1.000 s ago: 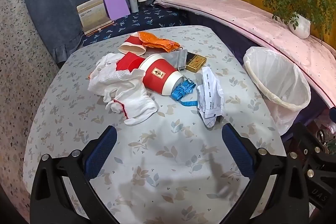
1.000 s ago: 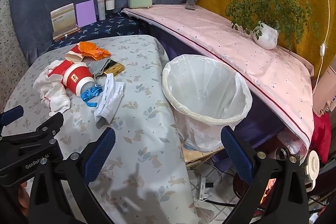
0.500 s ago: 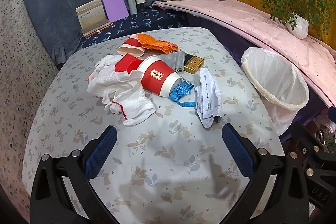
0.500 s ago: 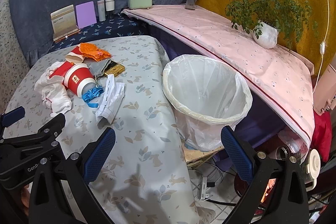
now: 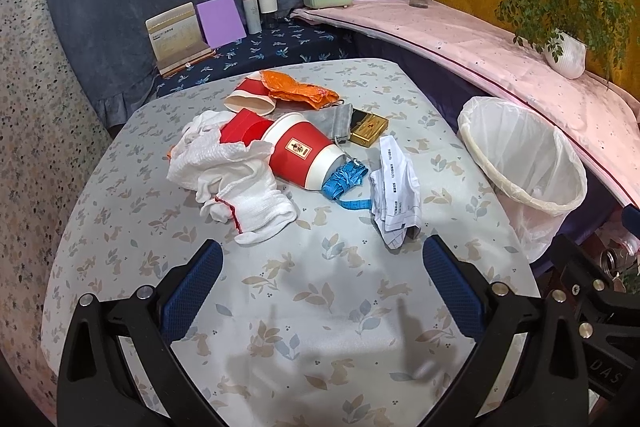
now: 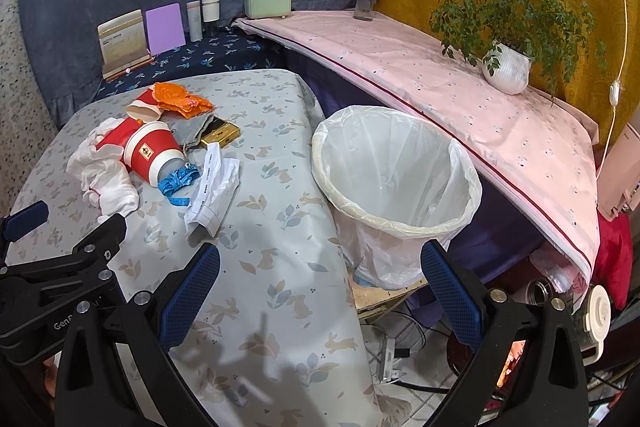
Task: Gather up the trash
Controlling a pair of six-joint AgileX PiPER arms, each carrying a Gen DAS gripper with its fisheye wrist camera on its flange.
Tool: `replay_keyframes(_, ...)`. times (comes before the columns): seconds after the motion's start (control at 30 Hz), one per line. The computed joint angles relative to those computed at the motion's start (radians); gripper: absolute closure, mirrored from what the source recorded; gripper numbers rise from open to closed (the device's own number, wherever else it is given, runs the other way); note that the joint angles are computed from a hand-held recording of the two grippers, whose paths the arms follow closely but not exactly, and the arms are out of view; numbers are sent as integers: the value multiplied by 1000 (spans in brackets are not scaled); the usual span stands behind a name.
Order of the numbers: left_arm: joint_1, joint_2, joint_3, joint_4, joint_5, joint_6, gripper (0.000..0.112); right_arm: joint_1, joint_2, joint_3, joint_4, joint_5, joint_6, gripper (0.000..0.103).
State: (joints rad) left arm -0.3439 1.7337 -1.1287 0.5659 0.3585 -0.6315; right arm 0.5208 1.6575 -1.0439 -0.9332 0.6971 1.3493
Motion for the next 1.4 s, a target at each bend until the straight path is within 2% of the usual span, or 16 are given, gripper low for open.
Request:
replay_keyframes(0.57, 8, 1, 2, 1, 5, -16, 16, 1, -12, 16, -31, -4, 42, 7)
replay_keyframes(0.93, 13, 1, 4, -51, -7, 48, 16, 6, -14, 18, -44, 0, 51, 7)
replay_keyframes(1.4, 11, 3, 4, -49, -12, 50, 16, 10, -9, 13, -43, 4, 49, 7)
